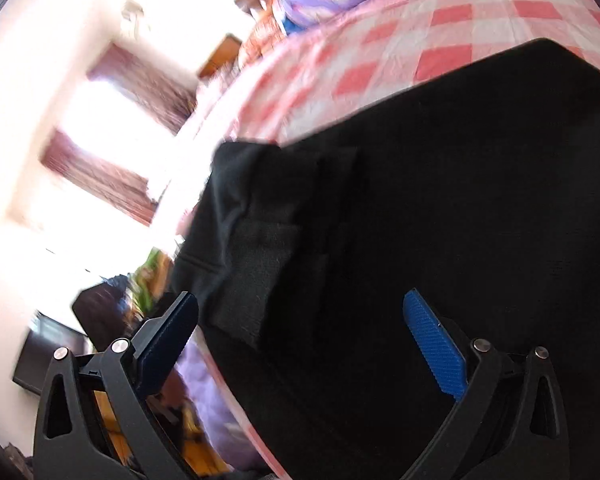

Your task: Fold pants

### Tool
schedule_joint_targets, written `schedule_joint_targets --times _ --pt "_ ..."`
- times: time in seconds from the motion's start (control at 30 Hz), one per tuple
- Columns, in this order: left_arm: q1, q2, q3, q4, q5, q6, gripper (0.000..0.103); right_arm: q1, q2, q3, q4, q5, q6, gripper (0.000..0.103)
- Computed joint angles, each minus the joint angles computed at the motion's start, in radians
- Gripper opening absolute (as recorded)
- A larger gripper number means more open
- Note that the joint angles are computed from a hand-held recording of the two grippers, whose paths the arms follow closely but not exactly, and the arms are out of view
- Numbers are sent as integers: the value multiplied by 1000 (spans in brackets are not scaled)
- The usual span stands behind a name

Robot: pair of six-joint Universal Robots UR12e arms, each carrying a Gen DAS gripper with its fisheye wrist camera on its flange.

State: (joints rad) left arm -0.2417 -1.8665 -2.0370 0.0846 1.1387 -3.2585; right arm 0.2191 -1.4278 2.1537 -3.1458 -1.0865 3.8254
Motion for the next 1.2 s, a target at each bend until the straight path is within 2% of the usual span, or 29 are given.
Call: schedule_joint_targets --times 0.07,0.13,0.23,0.33,0.4,0.43,0.53,0.6,0.73,0.8,0.83,0.87,0.9,0.93,1.03,1.13,1.2 --pt "-9 -9 12 -4 16 -10 95 -18 10 1 -23 81 27 99" --pt "-23 -20 27 -27 36 -6 95 -21 14 -5 -9 118 32 99" --pt "-36 -34 34 -23 64 -18 97 -1 5 -28 78 89 -13 99" --pt "-39 -34 33 -21 72 -10 97 16 18 -64 145 110 -50 99" --pt "-42 -32 35 -28 83 4 97 39 31 -104 209 75 -93 99" --pt "-45 -31 35 -30 94 11 97 47 40 -118 206 57 -86 97" --pt "-44 -30 34 -27 95 12 97 42 62 -129 165 35 -15 77" --pt "-43 -31 33 -24 95 15 97 30 68 -117 127 61 12 75" --pt "-47 -34 32 -12 108 26 97 44 70 -137 168 62 -30 75" --pt "-50 -36 30 1 118 23 97 60 76 -155 187 22 -51 72" --pt "-53 -34 29 4 126 22 97 69 78 -162 193 -9 -58 62" --pt "-55 -33 28 5 134 25 97 77 76 -163 197 -46 -63 45" --pt "-56 -31 28 4 139 30 97 83 76 -160 181 -77 -62 40" --pt "-59 -26 25 6 153 39 97 81 78 -149 130 -78 -44 29" --pt "-60 -6 3 59 178 45 96 83 65 -130 48 -104 -14 22" --pt "-47 19 -24 106 145 47 98 93 47 -137 9 -139 -26 22" --pt "-48 30 -33 101 130 68 100 105 38 -157 -22 -164 -49 22"
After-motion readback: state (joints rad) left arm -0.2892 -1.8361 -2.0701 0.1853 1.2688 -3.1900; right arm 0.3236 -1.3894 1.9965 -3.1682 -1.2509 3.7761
